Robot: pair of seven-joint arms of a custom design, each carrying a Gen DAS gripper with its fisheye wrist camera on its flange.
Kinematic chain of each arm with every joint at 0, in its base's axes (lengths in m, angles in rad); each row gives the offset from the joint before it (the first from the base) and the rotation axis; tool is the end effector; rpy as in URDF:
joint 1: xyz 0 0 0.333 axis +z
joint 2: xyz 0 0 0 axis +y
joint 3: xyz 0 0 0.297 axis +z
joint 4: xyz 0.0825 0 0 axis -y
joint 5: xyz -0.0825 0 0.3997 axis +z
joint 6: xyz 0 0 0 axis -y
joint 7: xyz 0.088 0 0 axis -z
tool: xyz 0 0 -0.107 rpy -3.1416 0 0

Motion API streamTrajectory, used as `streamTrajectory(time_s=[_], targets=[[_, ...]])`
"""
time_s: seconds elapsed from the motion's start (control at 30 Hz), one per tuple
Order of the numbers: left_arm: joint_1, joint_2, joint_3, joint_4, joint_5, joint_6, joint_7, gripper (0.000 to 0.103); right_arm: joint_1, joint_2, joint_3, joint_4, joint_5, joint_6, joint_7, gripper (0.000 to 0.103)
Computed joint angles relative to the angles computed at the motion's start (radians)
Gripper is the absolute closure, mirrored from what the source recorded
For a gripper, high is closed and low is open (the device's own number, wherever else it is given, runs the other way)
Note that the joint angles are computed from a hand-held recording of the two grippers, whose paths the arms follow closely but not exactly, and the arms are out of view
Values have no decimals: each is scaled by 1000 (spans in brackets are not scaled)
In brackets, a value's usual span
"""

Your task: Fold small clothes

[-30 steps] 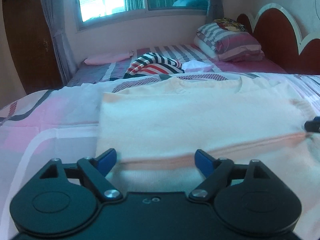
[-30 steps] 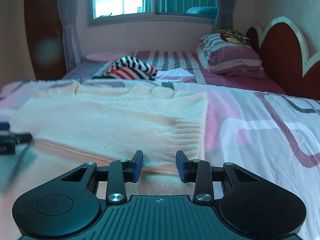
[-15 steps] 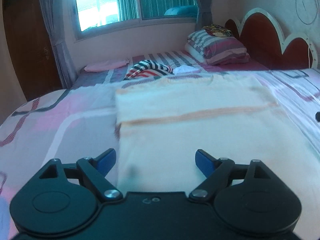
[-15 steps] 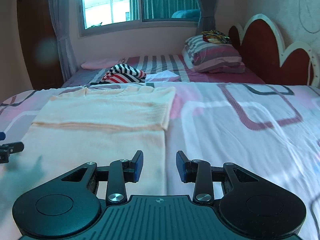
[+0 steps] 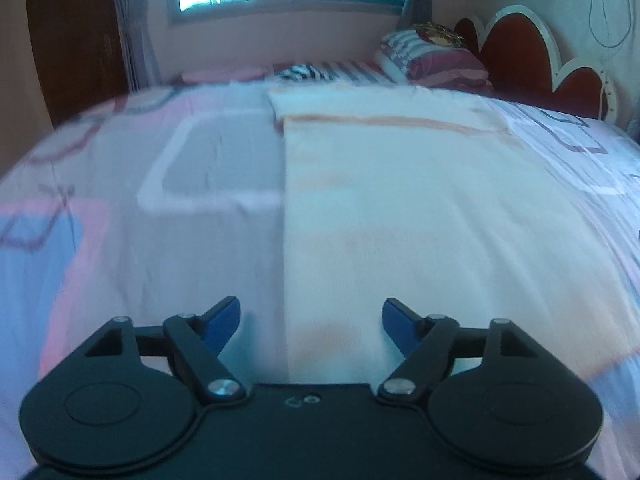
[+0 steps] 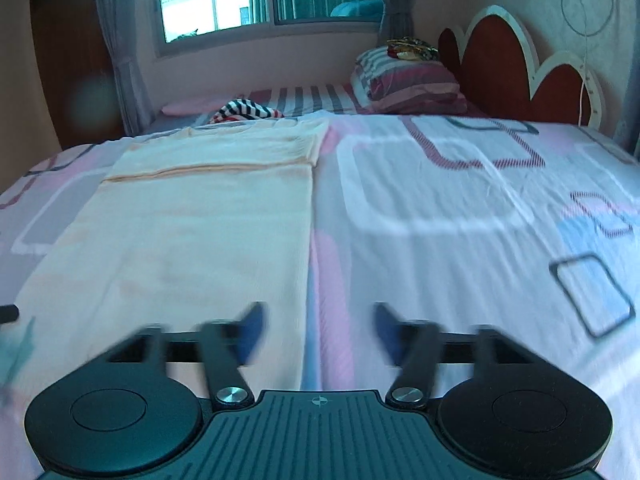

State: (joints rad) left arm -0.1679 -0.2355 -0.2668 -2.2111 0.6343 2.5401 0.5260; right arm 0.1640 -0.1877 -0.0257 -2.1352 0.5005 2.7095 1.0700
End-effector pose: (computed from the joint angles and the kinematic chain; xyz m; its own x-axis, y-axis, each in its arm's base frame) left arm 0.4866 -0.2415 0.5089 0.1652 -0.9862 0.0062 -0.7156 -0.1242 -0.6874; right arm 0.5607 0.0602 0.5491 0.3065 -0.9450 -0.1144 -0.6720 -0.1297 -0.7291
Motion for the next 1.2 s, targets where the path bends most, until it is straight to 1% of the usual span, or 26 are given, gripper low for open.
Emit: streamTrajectory(time_s=[0.03,0.13,0.23,0.27,0.3,0.37,0.57,0.6,0.63,0.67,0.73,0.77,0.83,0.9,0.93,0.97,1.0,1.03,1.07,1.1,1.13,1.17,1.2], targets=[[-10,-17,8,-20,-34,8,12,37,2,-25,-5,-28,14,-13,-10,37],[-27,-71,28,-88,-126,44,27,43,4,-71,-23,-83,51,-58,-9,37],[-44,-105,44,-145,-208,89,61,43,-1,-70,-57,-81,135,-138,22,38],[-48,-114,49,-163,-231,114,74,43,-5,-69,-64,-80,160,-159,25,45],[-47,-116,51,-172,-243,132,86,42,-7,-63,-72,-72,187,-186,19,55],[-38,-115,49,-181,-261,159,89,41,-13,-47,-80,-50,224,-237,1,65],[-27,-65,77,-184,-358,296,104,41,-35,13,-75,5,340,-314,0,65],[-28,-56,82,-187,-374,323,109,41,-39,22,-77,12,374,-327,-8,65],[-36,-49,93,-193,-400,353,122,41,-43,39,-86,28,427,-365,-15,65],[-53,-46,108,-202,-437,384,144,41,-51,53,-91,38,475,-401,-9,65],[-139,-45,184,-230,-573,452,252,43,-69,64,-87,43,518,-419,-6,65],[-175,-48,212,-243,-630,473,296,44,-76,59,-84,39,526,-427,-18,65],[-199,-55,223,-263,-681,496,346,47,-89,47,-85,30,533,-470,-51,65],[-199,-58,216,-279,-704,521,359,48,-98,34,-85,19,533,-496,-79,65],[-200,-56,217,-282,-716,533,363,50,-102,31,-87,17,537,-508,-84,65],[-199,-51,217,-280,-724,537,363,51,-104,29,-87,15,542,-516,-85,67],[-207,-43,227,-276,-738,542,371,54,-105,34,-86,18,549,-521,-87,77],[-210,-34,232,-269,-748,542,377,58,-107,42,-86,26,549,-531,-85,84],[-190,-28,215,-258,-739,532,367,60,-109,52,-86,37,548,-549,-83,95],[-169,-22,198,-247,-725,518,357,64,-110,56,-82,42,542,-556,-88,97],[-129,-22,164,-237,-691,495,329,83,-110,50,-75,40,531,-548,-96,97],[-63,-30,105,-227,-619,461,274,100,-108,39,-69,34,522,-527,-109,97],[-7,-43,56,-225,-546,445,217,100,-106,27,-68,26,531,-509,-117,98]])
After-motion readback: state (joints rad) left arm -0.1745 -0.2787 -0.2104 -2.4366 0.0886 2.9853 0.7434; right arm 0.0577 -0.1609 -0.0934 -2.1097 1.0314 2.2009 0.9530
